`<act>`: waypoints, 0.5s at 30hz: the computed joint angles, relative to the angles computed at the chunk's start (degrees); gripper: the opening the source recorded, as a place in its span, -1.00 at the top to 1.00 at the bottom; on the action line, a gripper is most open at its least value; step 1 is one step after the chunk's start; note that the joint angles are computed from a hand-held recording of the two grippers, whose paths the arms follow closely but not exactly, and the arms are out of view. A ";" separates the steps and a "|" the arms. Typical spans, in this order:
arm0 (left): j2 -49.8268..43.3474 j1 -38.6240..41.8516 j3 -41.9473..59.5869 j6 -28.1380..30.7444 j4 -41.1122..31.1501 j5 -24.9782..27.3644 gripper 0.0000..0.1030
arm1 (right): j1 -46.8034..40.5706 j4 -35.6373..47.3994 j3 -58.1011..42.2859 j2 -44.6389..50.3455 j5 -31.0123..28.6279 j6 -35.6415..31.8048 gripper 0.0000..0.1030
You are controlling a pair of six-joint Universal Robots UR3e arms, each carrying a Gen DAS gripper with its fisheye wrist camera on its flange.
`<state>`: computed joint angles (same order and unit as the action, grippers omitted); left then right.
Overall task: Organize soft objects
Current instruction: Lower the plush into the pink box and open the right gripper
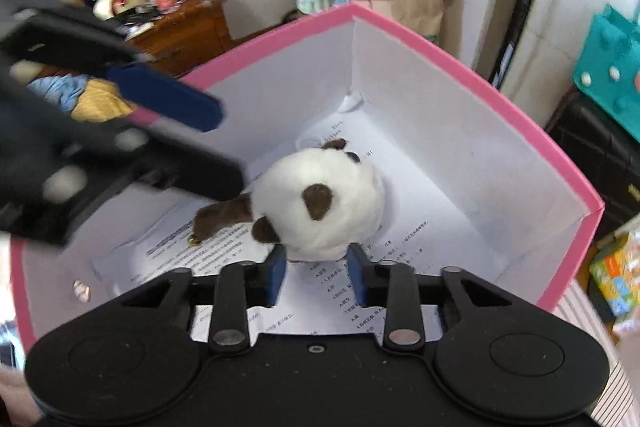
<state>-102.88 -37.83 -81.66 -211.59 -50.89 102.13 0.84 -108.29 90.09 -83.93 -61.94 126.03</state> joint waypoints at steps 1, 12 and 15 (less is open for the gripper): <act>0.21 -0.20 -0.55 -0.24 0.49 0.37 0.27 | 0.06 -0.67 0.00 0.61 0.65 1.46 0.36; 2.81 -4.21 -2.33 0.28 1.71 6.88 0.20 | -11.28 2.62 9.75 -11.75 11.34 -0.52 0.35; 2.84 -6.83 -1.38 0.80 1.33 8.97 0.18 | -17.62 14.41 9.23 -17.89 12.92 -7.87 0.34</act>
<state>-100.04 -44.66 -83.04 -210.79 -49.57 111.09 -16.78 -93.88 99.32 -101.83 -49.02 118.15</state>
